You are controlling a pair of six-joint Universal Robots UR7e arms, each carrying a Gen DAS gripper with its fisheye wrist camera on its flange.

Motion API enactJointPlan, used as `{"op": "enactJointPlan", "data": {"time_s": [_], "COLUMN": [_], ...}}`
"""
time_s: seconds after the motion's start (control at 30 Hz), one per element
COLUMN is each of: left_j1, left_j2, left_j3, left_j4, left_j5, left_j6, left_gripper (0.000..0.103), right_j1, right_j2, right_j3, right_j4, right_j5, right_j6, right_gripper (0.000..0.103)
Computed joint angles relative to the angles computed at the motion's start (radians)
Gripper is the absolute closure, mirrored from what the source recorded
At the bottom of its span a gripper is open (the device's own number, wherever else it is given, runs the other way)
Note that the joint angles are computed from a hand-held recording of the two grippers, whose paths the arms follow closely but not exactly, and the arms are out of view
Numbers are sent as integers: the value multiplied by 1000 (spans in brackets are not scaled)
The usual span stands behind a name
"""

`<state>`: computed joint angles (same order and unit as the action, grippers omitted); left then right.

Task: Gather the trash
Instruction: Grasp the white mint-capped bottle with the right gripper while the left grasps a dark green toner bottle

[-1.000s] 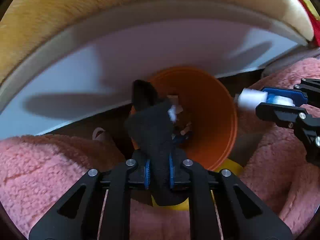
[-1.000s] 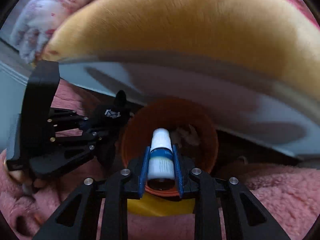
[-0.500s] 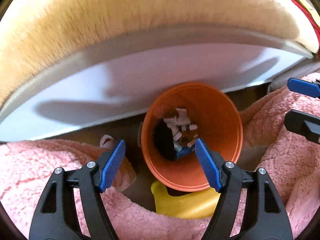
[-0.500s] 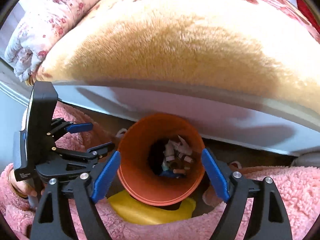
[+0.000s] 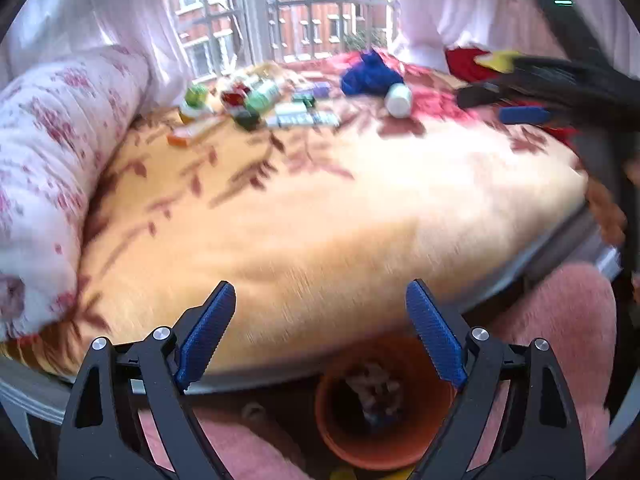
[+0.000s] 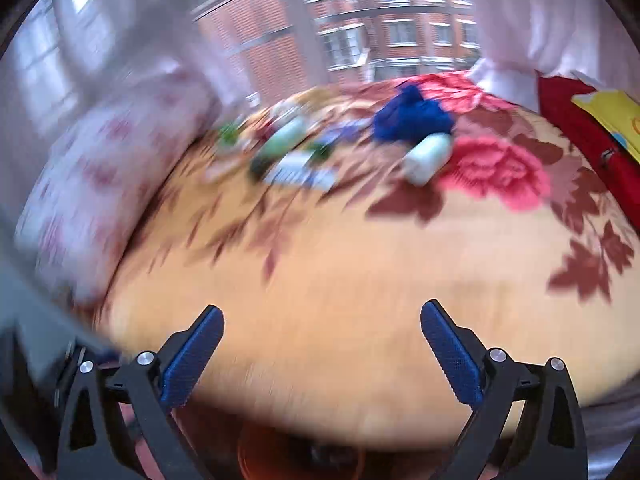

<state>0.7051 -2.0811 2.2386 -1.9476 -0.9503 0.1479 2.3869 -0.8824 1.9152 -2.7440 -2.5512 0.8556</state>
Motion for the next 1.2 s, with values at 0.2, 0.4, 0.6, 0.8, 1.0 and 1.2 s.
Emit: {"op": "enactJointPlan", "data": {"time_s": [0.2, 0.4, 0.6, 0.8, 1.0, 1.2], "left_j1": [59, 147, 185, 199, 228, 319], "left_j2": [126, 241, 305, 348, 466, 751], "left_j3": [-18, -82, -108, -147, -259, -550], "left_j4": [-166, -239, -291, -319, -348, -294], "left_j5": [16, -4, 20, 38, 42, -66], "left_j6": [36, 71, 92, 83, 62, -67], "left_gripper": [16, 16, 16, 16, 16, 16], "right_j1": [-219, -365, -412, -362, -259, -156], "right_j2": [-7, 18, 53, -1, -32, -20], "right_j3": [-103, -180, -214, -138, -62, -19], "right_j4": [82, 149, 239, 166, -6, -230], "right_j5": [-54, -21, -32, -22, -17, -2], "right_j6": [33, 97, 131, 110, -22, -182], "right_gripper": [6, 8, 33, 56, 56, 56]}}
